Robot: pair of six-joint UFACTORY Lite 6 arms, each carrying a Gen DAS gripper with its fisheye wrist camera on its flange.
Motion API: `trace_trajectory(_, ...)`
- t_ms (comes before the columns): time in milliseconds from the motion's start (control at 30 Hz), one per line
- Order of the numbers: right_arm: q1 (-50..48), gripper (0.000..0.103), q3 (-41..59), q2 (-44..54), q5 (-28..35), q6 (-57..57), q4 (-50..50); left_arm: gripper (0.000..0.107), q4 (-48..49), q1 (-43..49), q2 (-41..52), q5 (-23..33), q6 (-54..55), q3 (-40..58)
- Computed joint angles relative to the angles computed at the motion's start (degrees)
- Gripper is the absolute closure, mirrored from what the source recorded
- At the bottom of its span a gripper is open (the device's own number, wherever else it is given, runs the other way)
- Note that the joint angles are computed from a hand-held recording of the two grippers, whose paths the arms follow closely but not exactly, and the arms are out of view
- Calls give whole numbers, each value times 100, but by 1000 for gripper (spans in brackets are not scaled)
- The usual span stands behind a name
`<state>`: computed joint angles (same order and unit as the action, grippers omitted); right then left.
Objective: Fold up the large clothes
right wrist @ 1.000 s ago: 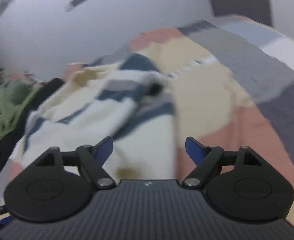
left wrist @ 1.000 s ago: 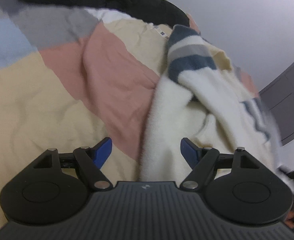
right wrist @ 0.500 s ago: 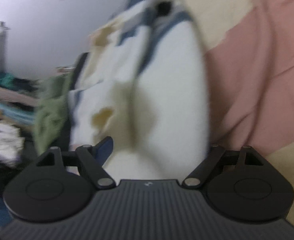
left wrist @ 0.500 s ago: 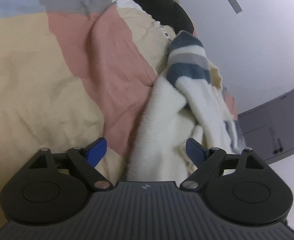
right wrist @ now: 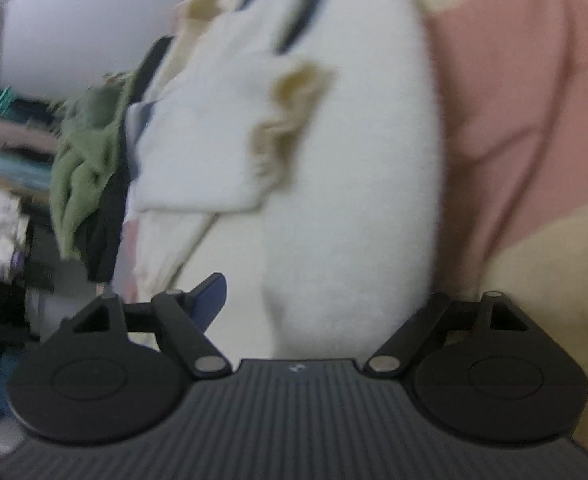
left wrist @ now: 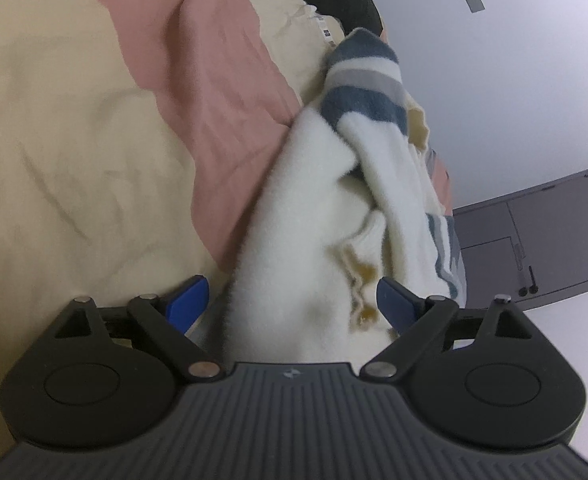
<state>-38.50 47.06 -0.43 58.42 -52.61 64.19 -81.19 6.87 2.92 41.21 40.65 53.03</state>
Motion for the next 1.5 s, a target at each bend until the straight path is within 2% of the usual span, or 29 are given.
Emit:
trace_trajectory(167,-163,19,-205,-181,800,-843,893,14,70,125,-72,71,-246,-73)
trace_trajectory(267,-370,19,-185,-160,1291,-1042,1322,14,-32,179,-314,-97,-397,-272)
trace_trajectory(367,-563,19,-251,-203,1506,-1097,1588,14,-32,279,-381,-119,-497,-334)
trace_trajectory(600,-508,20,-379,-326,1254,-1035,1890,14,-299,333,-397,-88,-353,-450)
trace_trajectory(733,-759,20,-394,-272,1324,-1008,1646,14,-636,384,-169,458,-90,-534)
trace_trajectory(800,-983,20,-381,-250,1421,-1026,1424,14,-658,238,-115,536,-39,-511)
trace_trajectory(933,-1009,21,-395,-276,1229,-1057,1148,14,-664,-170,-194,357,119,-533)
trace_trajectory(1000,-950,29,-375,-219,971,-940,984,14,-643,-395,-288,164,168,-551)
trace_trajectory(1067,-785,40,-316,-174,417,-629,705,15,-1047,-599,-523,-170,303,-810)
trace_trajectory(1100,-683,43,-271,-106,104,-406,548,20,-1170,-697,-542,-281,376,-845)
trace_trajectory(1167,-555,60,-200,67,-282,-98,365,29,-1380,-822,-398,-309,693,-729)
trace_trajectory(1267,-554,69,-144,164,-160,-127,327,33,-1413,-805,-163,-7,859,-580)
trace_trajectory(1333,-507,69,-97,165,69,-297,268,38,-1185,-857,-1,-16,748,-420)
trace_trajectory(1367,-446,69,-81,186,121,-383,252,48,-990,-930,14,-160,635,-356)
trace_trajectory(1400,-370,69,-93,144,126,-433,207,64,-723,-1029,-30,-388,451,-308)
trace_trajectory(1433,-281,73,-111,68,28,-442,147,70,-500,-1070,-115,-538,289,-318)
trace_trajectory(1467,-223,76,-115,-15,-86,-421,74,80,-505,-1018,-215,-503,345,-418)
trace_trajectory(1500,-216,78,-61,-17,-98,-408,34,83,-694,-916,-288,-338,493,-522)
